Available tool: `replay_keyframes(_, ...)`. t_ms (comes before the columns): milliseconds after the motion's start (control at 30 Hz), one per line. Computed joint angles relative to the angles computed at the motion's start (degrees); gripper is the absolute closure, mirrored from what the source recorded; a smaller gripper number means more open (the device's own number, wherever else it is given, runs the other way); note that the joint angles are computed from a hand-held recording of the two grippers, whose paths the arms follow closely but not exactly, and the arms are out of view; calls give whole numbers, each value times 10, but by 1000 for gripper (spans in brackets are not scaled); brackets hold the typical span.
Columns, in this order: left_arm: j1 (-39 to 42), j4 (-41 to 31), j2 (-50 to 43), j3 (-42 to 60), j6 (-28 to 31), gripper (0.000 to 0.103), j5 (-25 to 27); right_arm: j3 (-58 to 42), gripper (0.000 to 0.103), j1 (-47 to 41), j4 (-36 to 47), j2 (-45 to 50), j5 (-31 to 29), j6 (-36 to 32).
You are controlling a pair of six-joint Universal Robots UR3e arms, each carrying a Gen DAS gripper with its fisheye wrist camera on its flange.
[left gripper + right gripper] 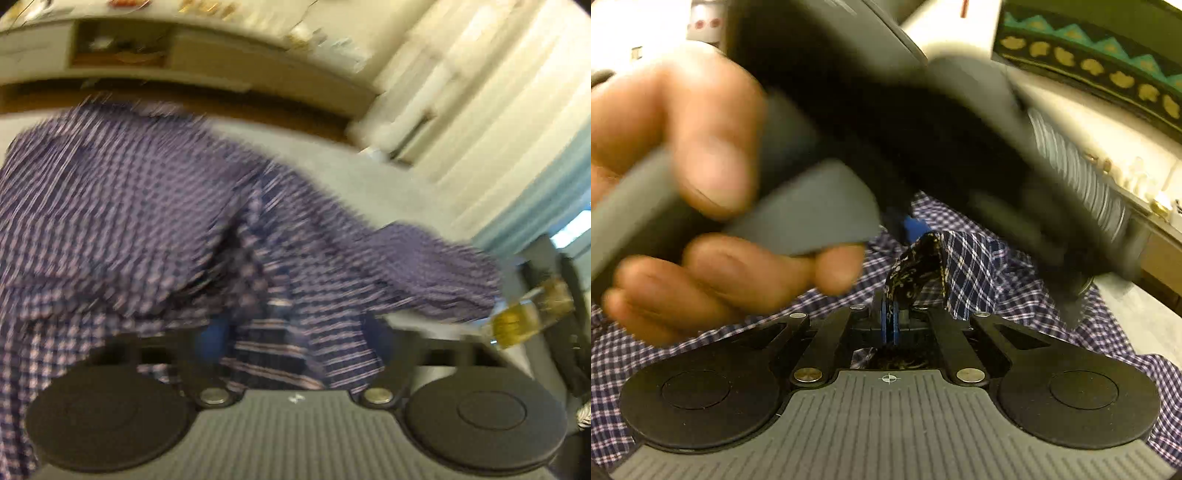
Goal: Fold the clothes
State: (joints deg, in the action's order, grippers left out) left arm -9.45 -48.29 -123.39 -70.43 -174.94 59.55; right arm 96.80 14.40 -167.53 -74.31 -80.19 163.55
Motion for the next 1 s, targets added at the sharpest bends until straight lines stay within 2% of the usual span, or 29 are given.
replay_keyframes(33,10,-11,-2,-2,-4,95,-3,4,101,-7,15,-8,20,-5)
replay_keyframes(67,28,-2,12,-28,-10,96,-19,12,90,-21,36,-22,52,-10)
replay_keyframes(100,48,13,31,-61,-12,97,-36,23,83,-37,63,-42,86,-20)
replay_keyframes(133,71,28,65,-103,-1,97,-52,34,69,-56,96,-65,123,-36)
replay_keyframes(167,98,38,100,-145,12,97,-73,43,64,-69,121,-85,144,-48)
replay_keyframes(233,183,14,197,-246,64,97,-141,58,62,-89,157,-119,162,-62)
replay_keyframes(300,285,-72,304,-330,152,97,-193,65,62,-104,184,-139,173,-66)
replay_keyframes(333,342,-142,358,-364,213,97,-210,66,62,-111,196,-143,179,-67)
replay_keyframes(433,441,-284,437,-406,302,97,-189,35,61,-97,220,-113,161,-53)
replay_keyframes(567,489,-326,472,-462,335,97,-158,-20,59,-54,269,-67,116,-50)
replay_keyframes(600,494,-339,481,-468,344,97,-162,-24,58,-43,275,-61,101,-53)
replay_keyframes(667,498,-374,496,-460,367,97,-180,-11,48,-35,255,-61,92,-52)
replay_keyframes(700,503,-399,506,-453,381,97,-192,-15,48,-33,256,-60,91,-46)
replay_keyframes(800,561,-539,573,-435,462,97,-228,-24,45,-32,255,-53,87,-41)
replay_keyframes(867,621,-620,612,-444,520,97,-217,-25,40,-27,247,-47,83,-37)
replay_keyframes(1000,625,-540,602,-512,471,97,-155,-28,27,-25,242,-39,87,-46)
